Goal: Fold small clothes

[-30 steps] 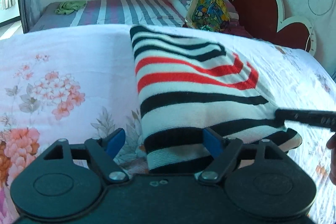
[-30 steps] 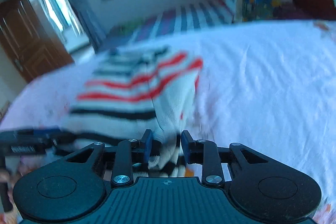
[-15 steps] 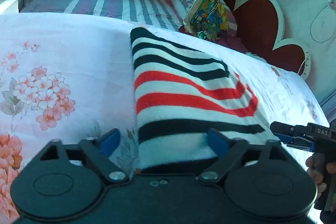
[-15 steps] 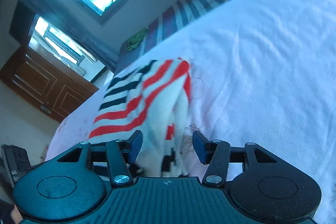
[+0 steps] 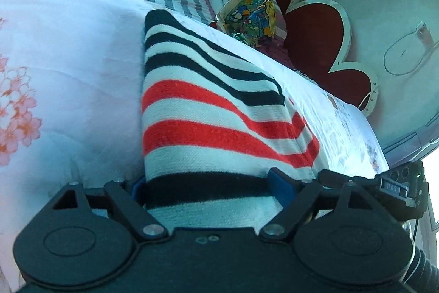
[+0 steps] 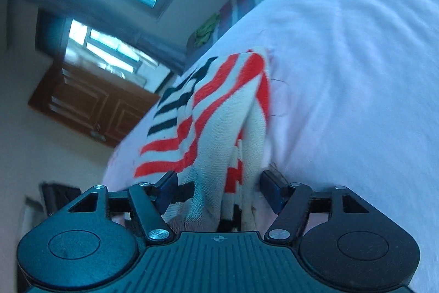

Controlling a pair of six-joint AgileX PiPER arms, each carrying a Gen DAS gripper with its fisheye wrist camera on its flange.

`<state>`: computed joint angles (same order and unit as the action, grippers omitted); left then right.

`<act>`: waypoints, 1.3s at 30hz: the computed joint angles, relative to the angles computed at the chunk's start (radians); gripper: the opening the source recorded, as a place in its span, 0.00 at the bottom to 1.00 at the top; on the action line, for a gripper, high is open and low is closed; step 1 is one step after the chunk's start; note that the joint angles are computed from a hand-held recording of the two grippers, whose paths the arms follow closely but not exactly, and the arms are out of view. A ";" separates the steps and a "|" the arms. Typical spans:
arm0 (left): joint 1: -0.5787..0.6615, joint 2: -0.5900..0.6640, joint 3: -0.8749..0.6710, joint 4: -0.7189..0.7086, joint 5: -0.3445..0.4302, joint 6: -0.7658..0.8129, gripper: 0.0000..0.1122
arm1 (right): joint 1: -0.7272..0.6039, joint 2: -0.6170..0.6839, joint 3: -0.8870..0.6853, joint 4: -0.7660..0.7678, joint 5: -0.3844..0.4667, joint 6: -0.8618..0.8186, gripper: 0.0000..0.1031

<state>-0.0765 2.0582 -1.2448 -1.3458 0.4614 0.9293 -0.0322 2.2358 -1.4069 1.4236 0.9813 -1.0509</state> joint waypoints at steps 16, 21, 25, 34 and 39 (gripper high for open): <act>0.060 0.010 0.036 -0.113 0.097 0.184 0.67 | 0.044 -0.025 0.027 -0.021 -0.076 0.045 0.52; 0.044 -0.007 0.051 -0.144 0.069 0.206 0.55 | 0.195 -0.147 0.065 -0.158 -0.347 0.089 0.36; 0.064 -0.048 0.089 -0.202 0.108 0.260 0.35 | 0.241 -0.251 0.158 -0.100 -0.433 0.041 0.34; 0.218 -0.214 0.239 -0.201 0.273 0.387 0.35 | 0.440 -0.420 0.208 -0.287 -0.590 0.294 0.34; 0.427 -0.314 0.294 -0.084 0.395 0.380 0.35 | 0.635 -0.389 0.085 -0.545 -0.660 0.602 0.34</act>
<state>0.3501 1.7438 -0.9508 -1.4296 0.8560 1.3088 0.6026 1.8471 -1.3222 0.8781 0.3213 -0.4491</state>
